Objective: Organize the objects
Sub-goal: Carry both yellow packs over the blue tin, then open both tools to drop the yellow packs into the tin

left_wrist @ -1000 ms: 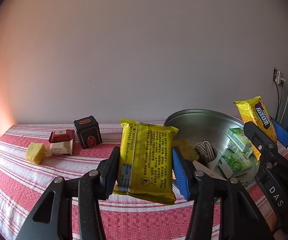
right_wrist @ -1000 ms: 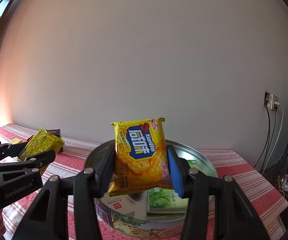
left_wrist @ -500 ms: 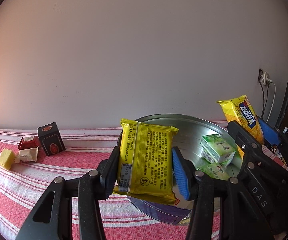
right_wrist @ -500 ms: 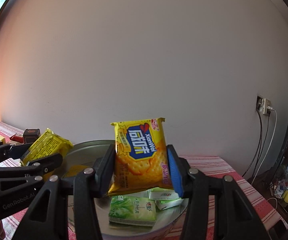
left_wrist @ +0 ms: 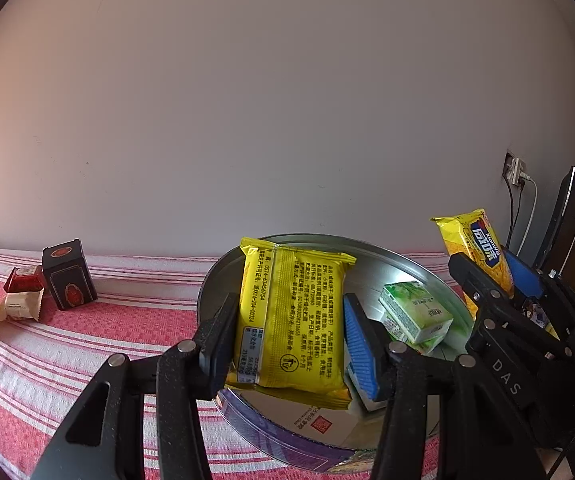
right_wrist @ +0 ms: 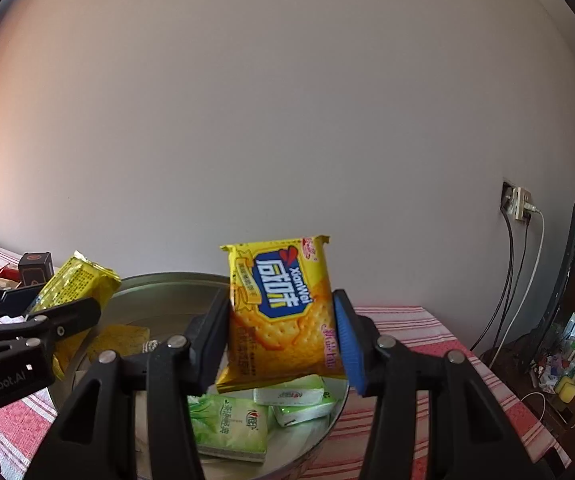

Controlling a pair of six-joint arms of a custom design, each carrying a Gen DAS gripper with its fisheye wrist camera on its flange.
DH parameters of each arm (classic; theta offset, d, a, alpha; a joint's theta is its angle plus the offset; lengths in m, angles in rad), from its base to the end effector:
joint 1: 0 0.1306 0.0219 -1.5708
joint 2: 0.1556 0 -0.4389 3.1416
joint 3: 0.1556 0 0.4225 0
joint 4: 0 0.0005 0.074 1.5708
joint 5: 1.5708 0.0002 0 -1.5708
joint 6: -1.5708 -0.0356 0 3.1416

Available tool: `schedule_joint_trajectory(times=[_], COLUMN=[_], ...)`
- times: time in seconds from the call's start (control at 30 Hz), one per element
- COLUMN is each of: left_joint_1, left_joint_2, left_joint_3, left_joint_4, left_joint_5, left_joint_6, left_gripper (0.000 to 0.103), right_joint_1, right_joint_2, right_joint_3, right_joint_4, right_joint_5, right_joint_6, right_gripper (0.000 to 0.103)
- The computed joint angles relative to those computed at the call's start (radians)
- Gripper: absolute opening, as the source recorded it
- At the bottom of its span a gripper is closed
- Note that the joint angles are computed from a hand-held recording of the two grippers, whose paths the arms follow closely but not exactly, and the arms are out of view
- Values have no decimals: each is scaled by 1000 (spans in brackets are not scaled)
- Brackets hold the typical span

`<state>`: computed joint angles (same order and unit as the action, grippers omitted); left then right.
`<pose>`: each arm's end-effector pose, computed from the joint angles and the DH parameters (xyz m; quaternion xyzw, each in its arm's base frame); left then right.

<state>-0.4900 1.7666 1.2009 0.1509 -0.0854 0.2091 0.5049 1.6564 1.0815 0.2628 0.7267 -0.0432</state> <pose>0.5569 -0.2941 0.2719 0.0941 0.8318 -0.1534 0.5251 0.5167 0.2580 0.2960 0.0308 0.7835 -0.1277 0.6074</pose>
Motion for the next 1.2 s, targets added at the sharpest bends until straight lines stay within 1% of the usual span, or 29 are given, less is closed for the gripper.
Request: schedule_joint_trajectory(times=[0.2, 0.33, 0.43, 0.47, 0.57, 0.7, 0.87, 1.0, 1.07, 1.1, 1.13, 1.17, 1.2], left_joint_1=[-13, -18, -23, -24, -26, -23, -31, -28, -24, -22, -19, -19, -20], left_joint_2=[27, 43, 49, 50, 52, 51, 46, 51, 49, 50, 48, 45, 39], left_joint_3=[44, 70, 71, 70, 69, 65, 58, 73, 70, 69, 67, 63, 53], left_joint_4=[-47, -76, -74, -74, -75, -75, -74, -85, -82, -79, -74, -64, -46], left_joint_5=[-36, -38, -45, -47, -49, -50, -64, -67, -48, -30, -17, -22, -46], left_joint_6=[-16, -15, -31, -34, -30, -28, -33, -36, -33, -29, -28, -25, -23], left_gripper=[52, 52, 52, 52, 52, 52, 52, 52, 53, 57, 68, 74, 80], right_joint_1=[-13, -4, 9, -5, 8, -7, -10, -11, -12, -12, -14, -15, -14], right_joint_2=[-1, 2, 10, 9, 14, 16, 12, 14, 15, 15, 15, 15, 17], right_joint_3=[-4, 0, 8, 8, 11, 17, 10, 15, 16, 15, 15, 15, 18], right_joint_4=[-1, -14, -22, -21, -24, -41, -29, -41, -42, -40, -40, -43, -49], right_joint_5=[-17, -12, 1, -11, -1, -20, -30, -33, -36, -37, -42, -52, -55], right_joint_6=[0, -17, -29, -25, -34, -44, -53, -61, -63, -64, -65, -69, -75], right_gripper=[50, 50, 50, 50, 50, 50, 50, 50, 50, 50, 50, 51, 51])
